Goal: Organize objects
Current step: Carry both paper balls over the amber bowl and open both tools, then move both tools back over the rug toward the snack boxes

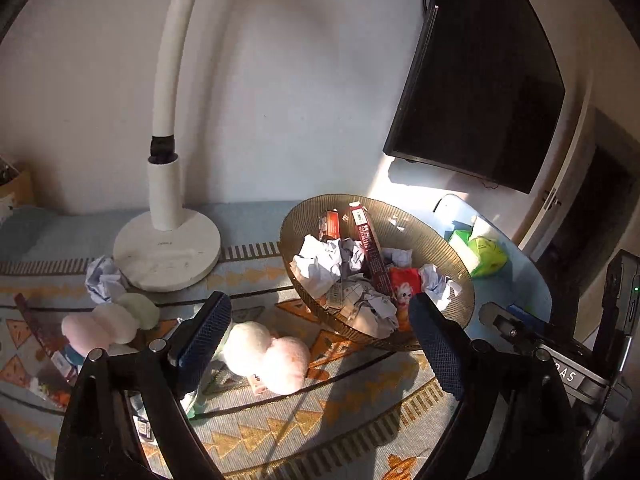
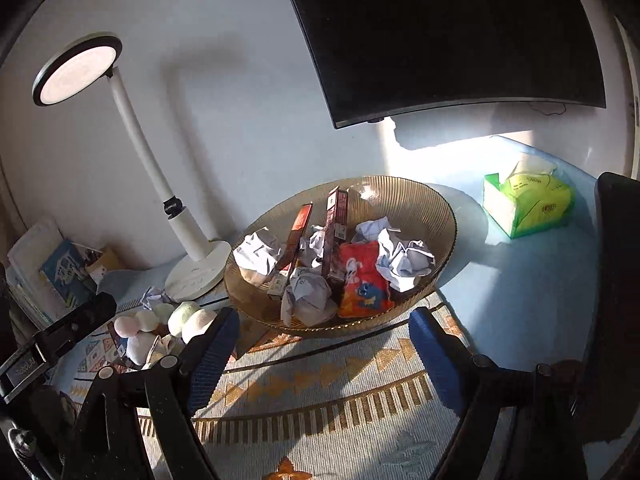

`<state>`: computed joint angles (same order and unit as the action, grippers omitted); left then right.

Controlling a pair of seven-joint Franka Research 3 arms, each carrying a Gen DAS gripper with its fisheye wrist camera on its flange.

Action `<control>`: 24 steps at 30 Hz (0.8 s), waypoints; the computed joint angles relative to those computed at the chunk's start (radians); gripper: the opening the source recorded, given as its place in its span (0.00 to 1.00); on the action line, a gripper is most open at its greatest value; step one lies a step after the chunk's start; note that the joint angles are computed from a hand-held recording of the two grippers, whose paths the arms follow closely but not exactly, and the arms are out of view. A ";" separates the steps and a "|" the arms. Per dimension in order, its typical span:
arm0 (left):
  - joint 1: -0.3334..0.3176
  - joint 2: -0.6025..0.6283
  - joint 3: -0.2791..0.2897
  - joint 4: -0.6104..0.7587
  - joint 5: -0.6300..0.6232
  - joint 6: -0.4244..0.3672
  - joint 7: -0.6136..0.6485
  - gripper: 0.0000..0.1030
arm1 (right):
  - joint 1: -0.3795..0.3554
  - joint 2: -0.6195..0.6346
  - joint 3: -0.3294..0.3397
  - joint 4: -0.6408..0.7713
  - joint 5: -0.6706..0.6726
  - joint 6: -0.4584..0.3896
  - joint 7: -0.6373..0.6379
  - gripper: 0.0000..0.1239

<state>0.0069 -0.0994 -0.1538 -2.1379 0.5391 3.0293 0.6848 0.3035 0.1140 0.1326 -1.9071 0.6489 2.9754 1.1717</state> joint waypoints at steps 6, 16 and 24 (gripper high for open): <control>0.232 -0.320 -0.142 -0.307 0.370 -0.076 -0.452 0.95 | 0.104 -0.005 -0.003 -0.083 -0.215 0.027 0.107 0.73; 0.252 -0.345 -0.126 -0.400 0.395 -0.212 -0.447 0.95 | 0.202 0.068 -0.087 -0.064 -0.663 -0.001 0.427 0.75; 0.156 -0.298 -0.041 -0.387 0.288 -0.231 -0.314 0.95 | 0.169 0.087 -0.054 -0.030 -0.643 -0.065 0.426 0.75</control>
<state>0.1624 -0.3975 -0.1950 -2.5247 0.8269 2.7987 0.3710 0.4726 0.2007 0.0782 -1.9370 0.0063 2.9108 1.5980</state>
